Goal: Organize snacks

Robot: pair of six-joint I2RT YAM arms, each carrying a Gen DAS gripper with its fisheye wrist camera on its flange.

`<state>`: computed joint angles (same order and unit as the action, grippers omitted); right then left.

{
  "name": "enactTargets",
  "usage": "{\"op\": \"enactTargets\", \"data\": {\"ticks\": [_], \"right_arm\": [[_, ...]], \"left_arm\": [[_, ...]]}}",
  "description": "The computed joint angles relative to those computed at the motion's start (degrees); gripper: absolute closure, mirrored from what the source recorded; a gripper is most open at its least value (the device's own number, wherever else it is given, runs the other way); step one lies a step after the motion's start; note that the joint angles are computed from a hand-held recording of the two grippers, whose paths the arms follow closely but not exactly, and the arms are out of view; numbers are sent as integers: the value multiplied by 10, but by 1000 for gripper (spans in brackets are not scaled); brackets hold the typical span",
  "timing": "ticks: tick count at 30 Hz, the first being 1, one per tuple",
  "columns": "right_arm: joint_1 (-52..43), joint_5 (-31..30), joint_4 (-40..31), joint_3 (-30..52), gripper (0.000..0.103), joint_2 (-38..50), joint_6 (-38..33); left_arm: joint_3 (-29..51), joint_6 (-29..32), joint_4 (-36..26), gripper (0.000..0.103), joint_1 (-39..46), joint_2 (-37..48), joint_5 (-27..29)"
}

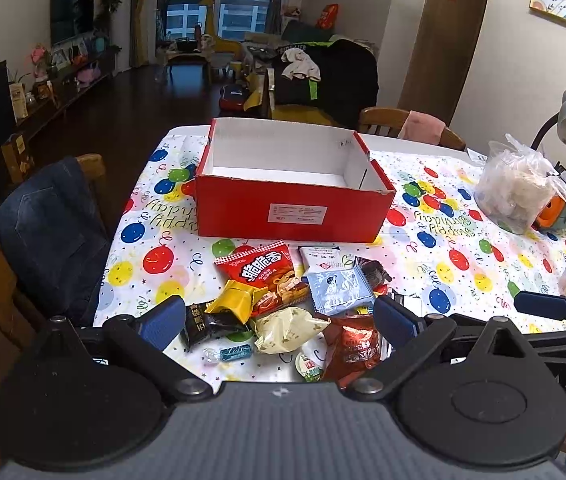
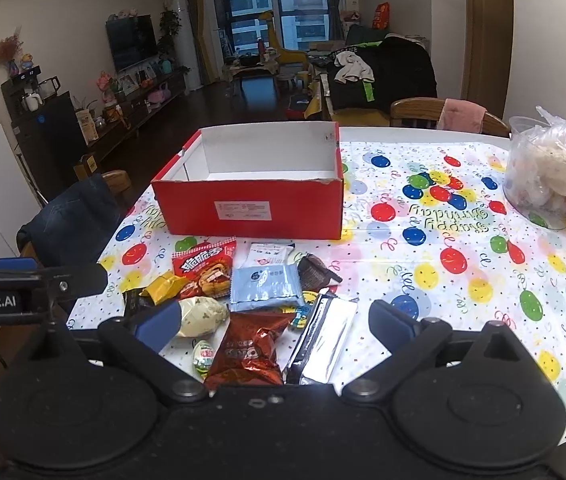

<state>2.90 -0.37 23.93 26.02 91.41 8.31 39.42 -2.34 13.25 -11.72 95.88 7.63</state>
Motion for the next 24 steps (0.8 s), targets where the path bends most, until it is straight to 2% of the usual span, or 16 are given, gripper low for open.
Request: {"op": "enactTargets", "data": {"ticks": [5,24], "right_arm": [[-5,-16,-3,-4,3,-4,3],[16,17,26,-37,3,-28,6]], "left_arm": [[-3,3,3,2,2,-1,0],[-31,8,4,2,3,-20,7]]}}
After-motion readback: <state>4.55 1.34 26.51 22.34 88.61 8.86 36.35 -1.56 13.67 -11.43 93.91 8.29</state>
